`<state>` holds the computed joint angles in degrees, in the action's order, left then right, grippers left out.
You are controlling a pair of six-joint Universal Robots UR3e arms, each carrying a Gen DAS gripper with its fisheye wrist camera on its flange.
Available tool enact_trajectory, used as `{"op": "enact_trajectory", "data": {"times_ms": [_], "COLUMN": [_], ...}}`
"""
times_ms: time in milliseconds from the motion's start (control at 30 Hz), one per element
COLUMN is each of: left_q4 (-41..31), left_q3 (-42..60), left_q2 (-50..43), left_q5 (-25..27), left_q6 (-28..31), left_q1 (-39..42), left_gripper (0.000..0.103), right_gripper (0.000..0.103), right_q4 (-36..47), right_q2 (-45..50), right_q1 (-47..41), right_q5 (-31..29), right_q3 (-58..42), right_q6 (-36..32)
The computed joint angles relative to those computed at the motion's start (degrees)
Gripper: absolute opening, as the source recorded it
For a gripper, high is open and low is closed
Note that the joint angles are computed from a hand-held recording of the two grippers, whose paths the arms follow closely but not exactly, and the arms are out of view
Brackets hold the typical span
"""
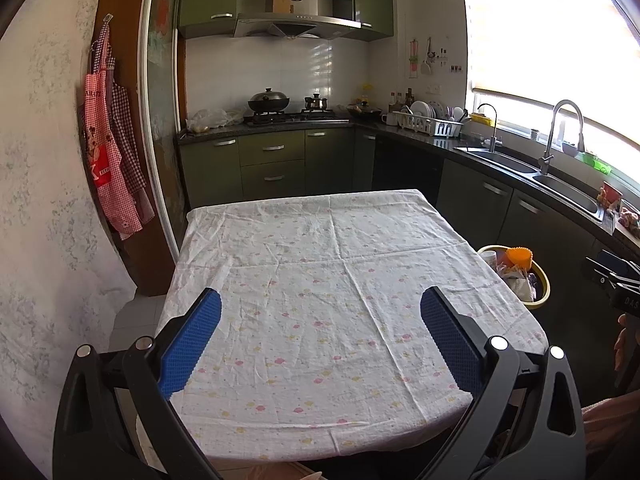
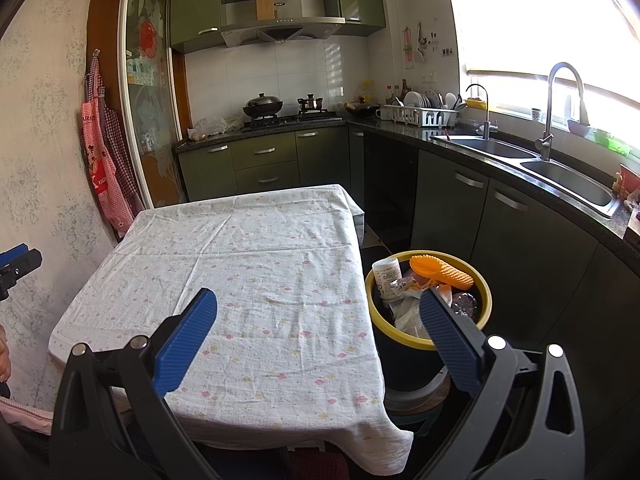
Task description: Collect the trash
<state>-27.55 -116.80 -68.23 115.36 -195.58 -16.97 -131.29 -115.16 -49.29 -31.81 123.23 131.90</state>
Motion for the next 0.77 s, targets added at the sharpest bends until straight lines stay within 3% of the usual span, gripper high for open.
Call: {"op": "enact_trajectory", "data": {"times_ms": [467,567,633,767], "left_q4": [2.05,1.67,1.07,1.92], "left_q3": [-0.33,0.95,2.02,7.97], "left_q2": [-0.80,-2.52,-4.52,-16.71], "left_q5": [-2.46,-5.80,-12.32,-19.59], "left_q6": [2.12,4.20,6.10,9.36], "left_q1": [1.65,5.83,12.33,22.77], "left_gripper": [0.098,0.098,0.098,0.098], "right_gripper": [0.096,0.096,0.096,0.096], "right_q4": [-5.82,-13.32,-19.68,-23.89], "right_q2": [1.17,7.31,14.56,34.74], "right_q1": [2.63,7.57,13.86,28.19], "right_q5": [-1.86,-4.53,-8.58,-17.29], "right_q3": [2.40,-0.87,-5.46,-25.03], "right_q6": [2.35,7.24,12.40,22.65]}}
